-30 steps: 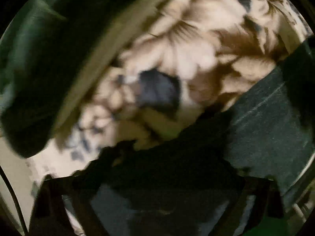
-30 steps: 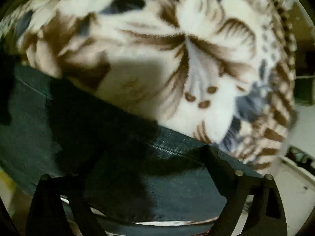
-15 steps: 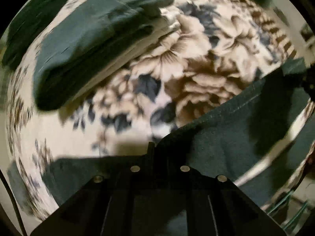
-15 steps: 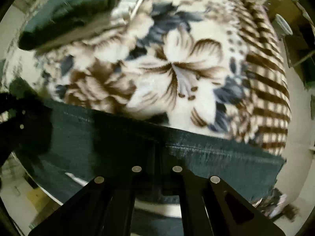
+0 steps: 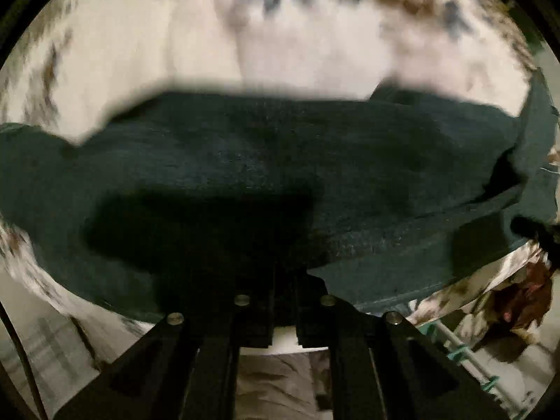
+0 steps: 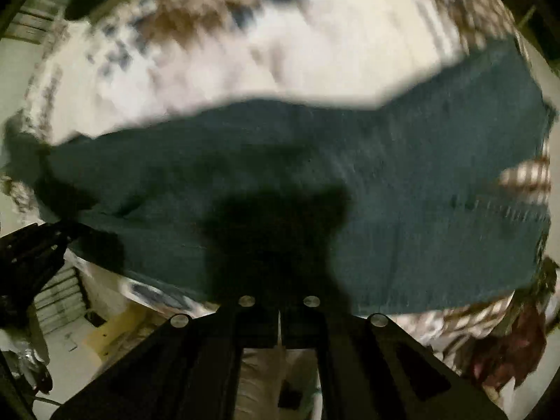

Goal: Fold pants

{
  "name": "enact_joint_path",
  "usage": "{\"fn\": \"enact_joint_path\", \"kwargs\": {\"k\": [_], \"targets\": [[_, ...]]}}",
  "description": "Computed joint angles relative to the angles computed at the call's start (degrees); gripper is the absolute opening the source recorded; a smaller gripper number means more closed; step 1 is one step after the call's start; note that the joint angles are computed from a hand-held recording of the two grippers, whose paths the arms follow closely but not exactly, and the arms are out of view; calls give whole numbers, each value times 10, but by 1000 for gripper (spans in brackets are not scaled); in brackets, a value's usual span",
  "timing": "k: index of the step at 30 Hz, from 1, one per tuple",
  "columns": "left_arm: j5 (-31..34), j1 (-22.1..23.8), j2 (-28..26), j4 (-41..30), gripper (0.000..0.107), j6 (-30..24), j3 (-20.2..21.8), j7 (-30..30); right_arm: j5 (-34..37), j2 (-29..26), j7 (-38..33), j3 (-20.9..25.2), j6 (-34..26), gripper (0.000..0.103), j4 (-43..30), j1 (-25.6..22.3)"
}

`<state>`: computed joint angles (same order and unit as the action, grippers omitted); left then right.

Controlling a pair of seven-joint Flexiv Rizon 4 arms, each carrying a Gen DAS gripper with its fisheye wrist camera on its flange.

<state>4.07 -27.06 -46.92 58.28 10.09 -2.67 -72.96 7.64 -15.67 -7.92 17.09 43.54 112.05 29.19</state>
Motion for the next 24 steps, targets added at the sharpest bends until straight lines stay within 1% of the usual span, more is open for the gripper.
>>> {"fn": "enact_joint_path", "kwargs": {"k": [2,3,4,5,6,7,8,9,10,11,12,13,14,15,16,17,18,19,20,21,22,23,24], "targets": [[5,-3,-7,2,9,-10,3,-5,13,-9,5,5,-14,1,2,3],[8,-6,-9,-4,10,-18,5,-8,26,-10,1,10,-4,2,8,2],[9,-7,-13,-16,14,-36,6,-9,43,-8,2,15,16,4,17,1],[3,-5,-14,-26,17,-54,4,-12,55,-4,7,17,31,20,25,1],[-12,2,-9,-26,31,-63,-2,-14,62,7,25,18,47,52,37,4],[-20,7,-1,-24,48,-67,-4,-18,57,25,59,15,71,69,55,11],[-30,12,9,-21,56,-69,-6,-23,46,41,95,12,94,88,74,18],[-37,16,16,-17,79,-66,-9,-24,23,66,151,7,119,88,99,27],[-41,19,26,-13,95,-58,-10,-27,-3,93,212,3,122,88,121,31],[-37,17,32,-10,98,-46,-8,-29,-25,112,258,1,123,88,136,31],[-23,11,35,-12,98,-28,-3,-34,-60,137,320,-2,121,88,157,28],[3,-2,41,-9,98,5,7,-41,-90,161,372,4,88,88,167,11],[26,-14,41,-9,98,33,14,-51,-101,169,387,-5,71,88,170,9],[44,-23,36,-14,98,61,19,-61,-120,182,414,-9,55,88,179,-5],[61,-32,23,-28,98,78,24,-71,-126,189,421,-14,49,88,184,-18],[72,-39,9,-44,98,82,28,-78,-125,189,408,-27,55,88,188,-38],[79,-46,-13,-72,98,77,31,-85,-129,195,411,-35,64,88,199,-56],[81,-49,-23,-83,98,76,32,-88,-135,193,405,-46,67,88,205,-75],[80,-52,-40,-109,98,60,33,-89,-132,181,385,-56,58,88,198,-89],[72,-52,-57,-137,98,46,31,-93,-121,165,358,-67,34,88,183,-101],[67,-57,-71,-171,98,31,30,-97,-109,160,336,-72,20,87,179,-112],[66,-63,-81,-195,98,29,31,-98,-95,148,318,-75,11,84,170,-119],[65,-67,-85,-201,98,39,30,-95,-85,137,305,-75,8,70,163,-125]]}}
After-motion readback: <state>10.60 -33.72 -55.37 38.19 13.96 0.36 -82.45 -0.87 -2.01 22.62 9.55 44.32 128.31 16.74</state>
